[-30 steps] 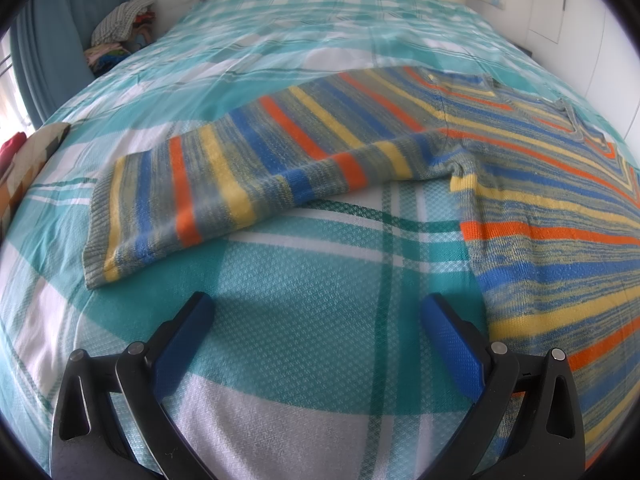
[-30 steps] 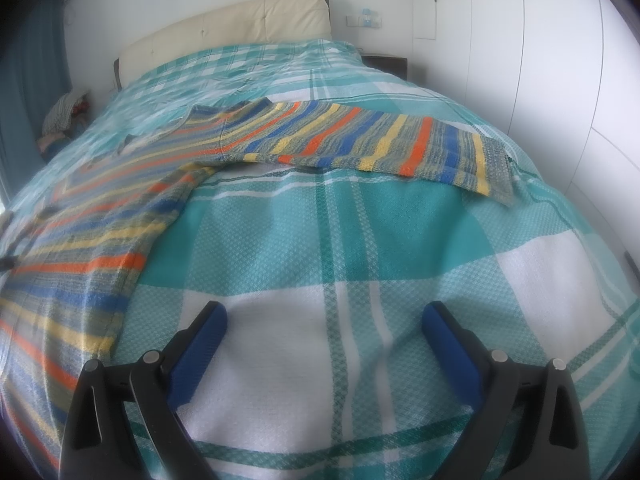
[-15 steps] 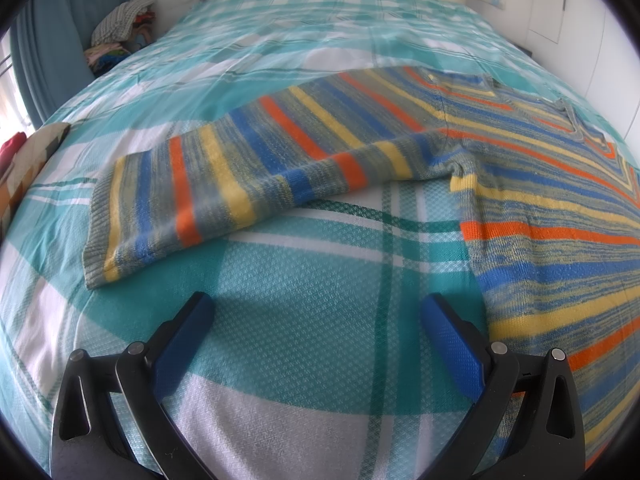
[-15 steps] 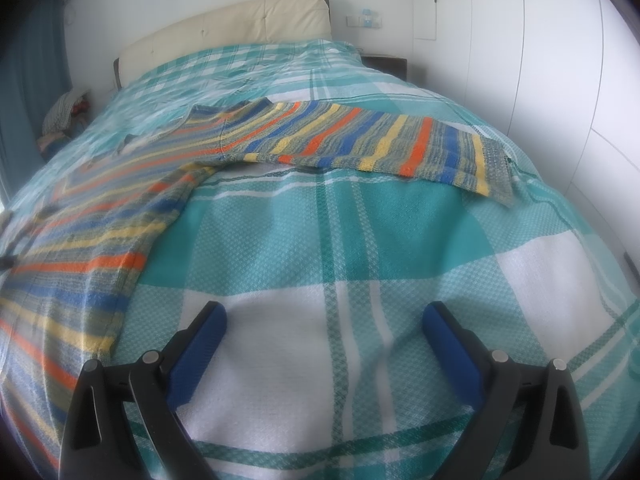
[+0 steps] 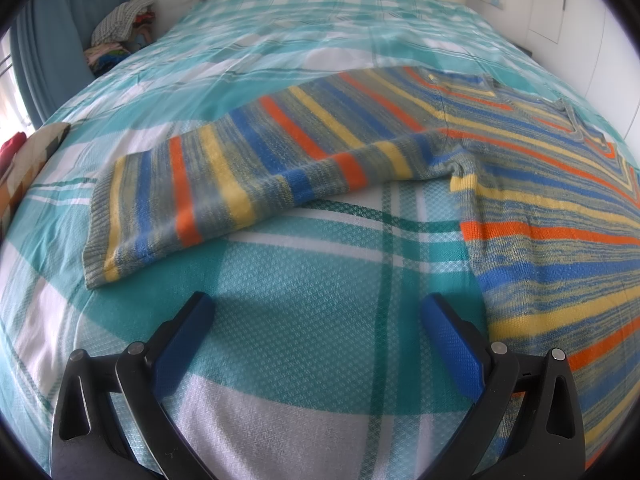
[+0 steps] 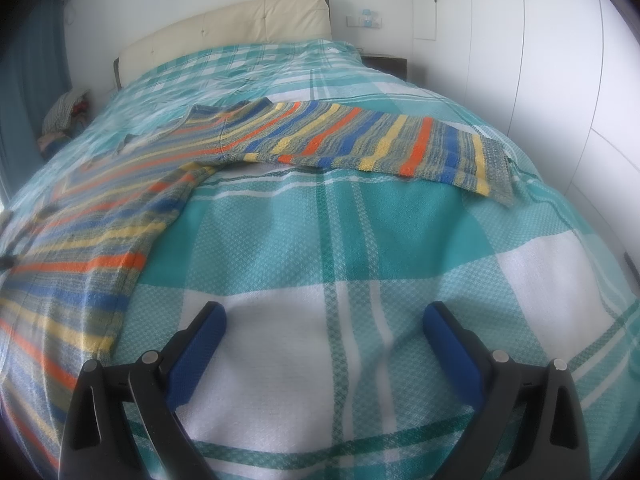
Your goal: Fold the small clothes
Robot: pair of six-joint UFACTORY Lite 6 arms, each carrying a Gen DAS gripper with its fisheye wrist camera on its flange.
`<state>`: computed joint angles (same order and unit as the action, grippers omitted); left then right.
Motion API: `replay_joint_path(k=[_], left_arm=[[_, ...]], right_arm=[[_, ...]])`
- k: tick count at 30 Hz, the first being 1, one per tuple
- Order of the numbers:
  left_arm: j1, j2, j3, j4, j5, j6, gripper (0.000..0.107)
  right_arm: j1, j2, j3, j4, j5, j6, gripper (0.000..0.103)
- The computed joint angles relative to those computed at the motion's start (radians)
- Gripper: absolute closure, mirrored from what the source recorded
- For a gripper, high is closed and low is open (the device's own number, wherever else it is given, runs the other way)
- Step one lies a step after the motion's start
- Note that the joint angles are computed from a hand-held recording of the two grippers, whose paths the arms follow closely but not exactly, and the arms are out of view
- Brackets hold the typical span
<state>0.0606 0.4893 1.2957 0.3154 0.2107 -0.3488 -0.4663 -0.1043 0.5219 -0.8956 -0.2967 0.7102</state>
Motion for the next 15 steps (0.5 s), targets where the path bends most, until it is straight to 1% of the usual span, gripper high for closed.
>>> replay_joint_path(k=[15], left_arm=[[0.000, -0.001, -0.002, 0.007, -0.002, -0.008, 0.004]], right_arm=[[0.001, 0.001, 0.000, 0.008, 0.000, -0.007, 0.005]])
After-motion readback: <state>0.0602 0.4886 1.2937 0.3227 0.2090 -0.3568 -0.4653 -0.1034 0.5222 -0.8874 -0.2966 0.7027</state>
